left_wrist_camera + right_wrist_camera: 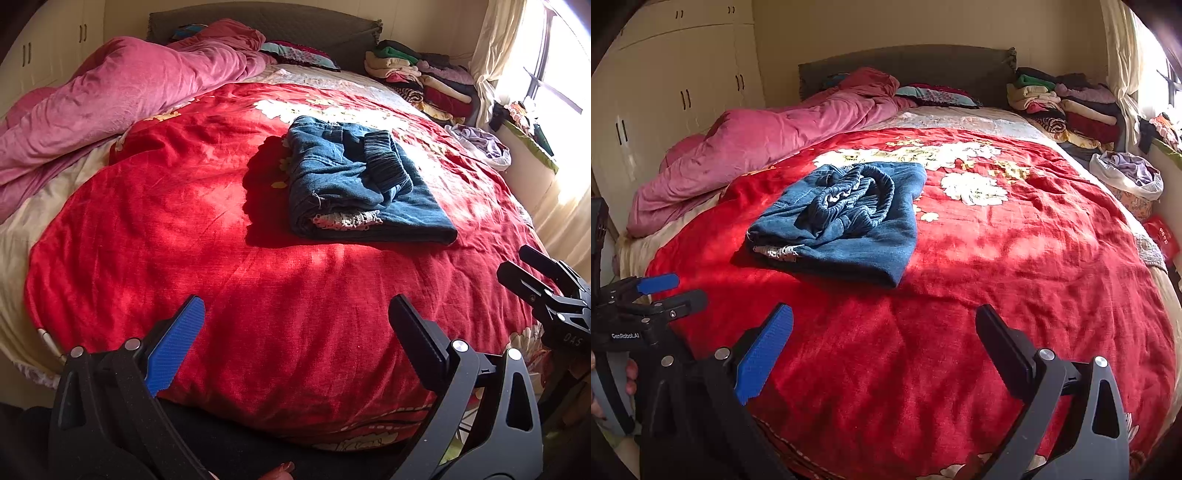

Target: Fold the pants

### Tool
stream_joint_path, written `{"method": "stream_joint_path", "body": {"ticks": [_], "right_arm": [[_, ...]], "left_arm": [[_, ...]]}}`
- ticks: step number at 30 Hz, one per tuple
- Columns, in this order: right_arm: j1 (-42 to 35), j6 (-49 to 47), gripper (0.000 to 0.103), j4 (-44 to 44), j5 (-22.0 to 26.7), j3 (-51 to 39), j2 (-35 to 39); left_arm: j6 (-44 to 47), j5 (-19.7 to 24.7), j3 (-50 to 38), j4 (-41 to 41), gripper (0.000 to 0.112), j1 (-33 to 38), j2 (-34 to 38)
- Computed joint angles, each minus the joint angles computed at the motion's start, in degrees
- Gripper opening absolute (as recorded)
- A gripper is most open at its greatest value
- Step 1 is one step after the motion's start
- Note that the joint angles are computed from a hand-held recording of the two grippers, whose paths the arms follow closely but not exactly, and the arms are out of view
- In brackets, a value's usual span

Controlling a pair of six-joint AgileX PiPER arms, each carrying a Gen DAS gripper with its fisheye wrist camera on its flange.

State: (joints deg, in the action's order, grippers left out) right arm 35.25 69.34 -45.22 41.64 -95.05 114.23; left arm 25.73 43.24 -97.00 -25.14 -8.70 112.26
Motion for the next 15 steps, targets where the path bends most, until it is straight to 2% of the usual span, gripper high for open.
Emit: {"method": "stream_joint_path", "body": {"ticks": [5, 10, 15], "right_arm": [[-0.37, 0.08, 0.099, -0.12, 0.29, 0.34, 0.07], [-1.76, 1.24, 0.099, -0.71, 0.81, 1.42, -0.25], [-4.63, 3.59, 0.099, -2.81, 1.58, 3.97, -1.35]], "left_arm": [[0.08, -0.24, -0.37, 0.62, 0.093, 0.19, 0.35], [-9.40, 1.13, -3.84, 10.13, 0.093, -1.35, 2.48], [-7.41, 2.71, -8.13, 4.88, 0.093, 1.61, 5.06]]}}
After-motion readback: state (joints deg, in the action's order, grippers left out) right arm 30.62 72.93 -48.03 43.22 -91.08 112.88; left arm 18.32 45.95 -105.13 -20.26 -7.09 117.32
